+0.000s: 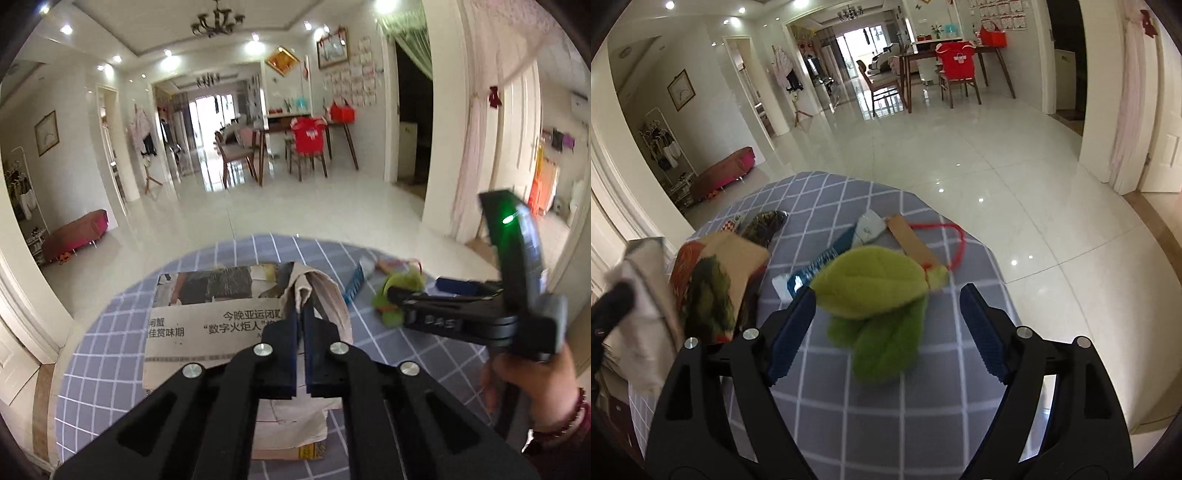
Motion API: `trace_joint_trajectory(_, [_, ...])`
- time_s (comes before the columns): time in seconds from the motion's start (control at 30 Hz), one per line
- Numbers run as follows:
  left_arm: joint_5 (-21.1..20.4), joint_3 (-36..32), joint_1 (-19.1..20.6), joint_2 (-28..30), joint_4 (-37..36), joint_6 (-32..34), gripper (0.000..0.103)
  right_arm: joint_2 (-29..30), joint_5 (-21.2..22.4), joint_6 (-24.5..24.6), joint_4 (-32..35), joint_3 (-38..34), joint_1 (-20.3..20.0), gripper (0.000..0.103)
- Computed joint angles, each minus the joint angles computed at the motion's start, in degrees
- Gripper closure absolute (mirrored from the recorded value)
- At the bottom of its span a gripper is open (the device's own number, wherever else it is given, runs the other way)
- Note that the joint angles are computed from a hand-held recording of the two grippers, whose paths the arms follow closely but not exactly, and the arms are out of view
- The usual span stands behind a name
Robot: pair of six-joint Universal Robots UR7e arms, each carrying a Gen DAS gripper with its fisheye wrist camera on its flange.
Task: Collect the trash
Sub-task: 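Grasp the green plush toy with the right tool while the left tool holds the newspaper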
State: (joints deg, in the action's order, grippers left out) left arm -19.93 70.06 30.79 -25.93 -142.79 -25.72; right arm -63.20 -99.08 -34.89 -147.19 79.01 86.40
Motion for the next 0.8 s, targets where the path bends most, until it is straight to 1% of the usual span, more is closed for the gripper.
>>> trace_joint_trajectory(0.03, [0.2, -0.2, 0.0, 0.1, -0.2, 0.5, 0.101, 0.7, -0.7, -0.5, 0.0, -0.8, 0.3, 0.026])
trace_joint_trajectory(0.07, [0.9, -0.4, -0.3, 0.3, -0.7, 1.0, 0.101, 1.1, -1.0, -0.7, 0.2, -1.3, 0.5, 0.044])
trace_joint_trajectory(0.13, [0.9, -0.5, -0.5, 0.5, -1.4, 1.6, 0.101, 2.1, -0.8, -0.4, 2.8, -3.3, 0.4, 0.071])
trace_joint_trajectory(0.17, [0.9, -0.6, -0.7, 0.6, -1.5, 1.6, 0.101, 2.2, -0.3, -0.2, 3.9, -3.8, 0.3, 0.075])
trace_joint_trajectory(0.23, [0.9, -0.4, -1.1, 0.6, -1.0, 0.8, 0.101, 1.4, 1.0, -0.6, 4.5, -3.1, -0.3, 0.092])
trace_joint_trajectory(0.33, [0.9, 0.4, -2.0, 0.0, 0.3, -0.9, 0.101, -1.0, 4.0, -0.5, 4.6, -0.8, -1.0, 0.095])
trace_joint_trajectory(0.5, [1.8, 0.9, -4.0, -0.6, 1.0, -2.0, 0.101, -7.0, 8.1, -1.0, 3.0, 4.2, -1.4, 0.096])
trace_joint_trajectory(0.67, [2.1, -0.4, -7.1, 0.0, 2.3, -2.8, 0.101, -14.5, 12.6, -1.8, 2.9, 8.8, -2.0, 0.096])
trace_joint_trajectory(0.8, [1.1, -2.3, -9.3, 1.2, 3.1, -2.9, 0.101, -21.2, 16.4, -2.7, 4.1, 11.6, -4.0, 0.096])
